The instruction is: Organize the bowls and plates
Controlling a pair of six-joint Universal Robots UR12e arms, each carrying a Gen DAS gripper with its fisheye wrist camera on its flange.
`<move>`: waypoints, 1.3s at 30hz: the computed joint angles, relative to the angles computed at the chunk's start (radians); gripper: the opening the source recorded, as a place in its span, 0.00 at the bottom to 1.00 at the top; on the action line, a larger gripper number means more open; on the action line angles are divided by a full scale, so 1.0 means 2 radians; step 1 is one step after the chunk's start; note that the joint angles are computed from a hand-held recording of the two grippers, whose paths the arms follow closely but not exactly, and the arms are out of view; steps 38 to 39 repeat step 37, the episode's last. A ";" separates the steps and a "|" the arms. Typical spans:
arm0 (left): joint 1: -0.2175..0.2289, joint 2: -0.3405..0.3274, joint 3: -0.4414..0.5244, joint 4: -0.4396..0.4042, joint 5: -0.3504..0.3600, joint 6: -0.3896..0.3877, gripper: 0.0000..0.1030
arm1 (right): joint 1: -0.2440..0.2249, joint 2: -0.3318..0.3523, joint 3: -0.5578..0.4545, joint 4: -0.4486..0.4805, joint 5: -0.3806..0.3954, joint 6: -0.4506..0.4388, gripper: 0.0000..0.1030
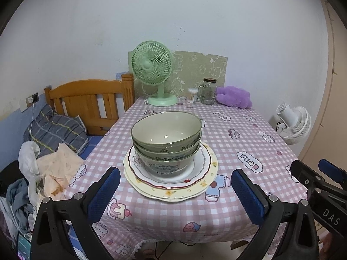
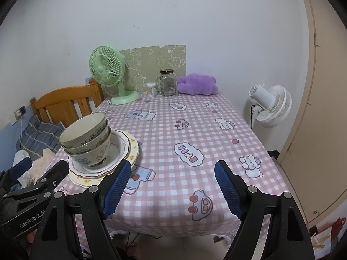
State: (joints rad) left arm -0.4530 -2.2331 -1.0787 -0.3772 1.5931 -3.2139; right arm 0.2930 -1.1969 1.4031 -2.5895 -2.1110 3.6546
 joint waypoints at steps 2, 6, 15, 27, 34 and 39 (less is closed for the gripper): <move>-0.001 0.000 0.000 0.003 -0.001 0.005 1.00 | 0.000 0.000 0.001 -0.003 0.000 0.000 0.83; -0.001 0.000 0.000 0.002 -0.004 0.008 1.00 | -0.001 -0.001 0.002 -0.006 -0.001 -0.002 0.83; -0.002 0.001 -0.001 0.004 -0.001 0.007 1.00 | 0.000 -0.001 0.002 -0.007 -0.001 -0.003 0.83; -0.002 0.003 -0.004 0.009 0.001 0.008 1.00 | 0.001 -0.003 0.003 -0.010 -0.003 -0.005 0.84; -0.002 0.004 -0.004 0.019 0.010 0.009 1.00 | 0.003 -0.002 0.001 -0.013 -0.007 -0.008 0.84; -0.002 0.003 -0.003 0.026 0.012 0.008 1.00 | 0.004 -0.001 -0.001 -0.016 -0.008 -0.010 0.84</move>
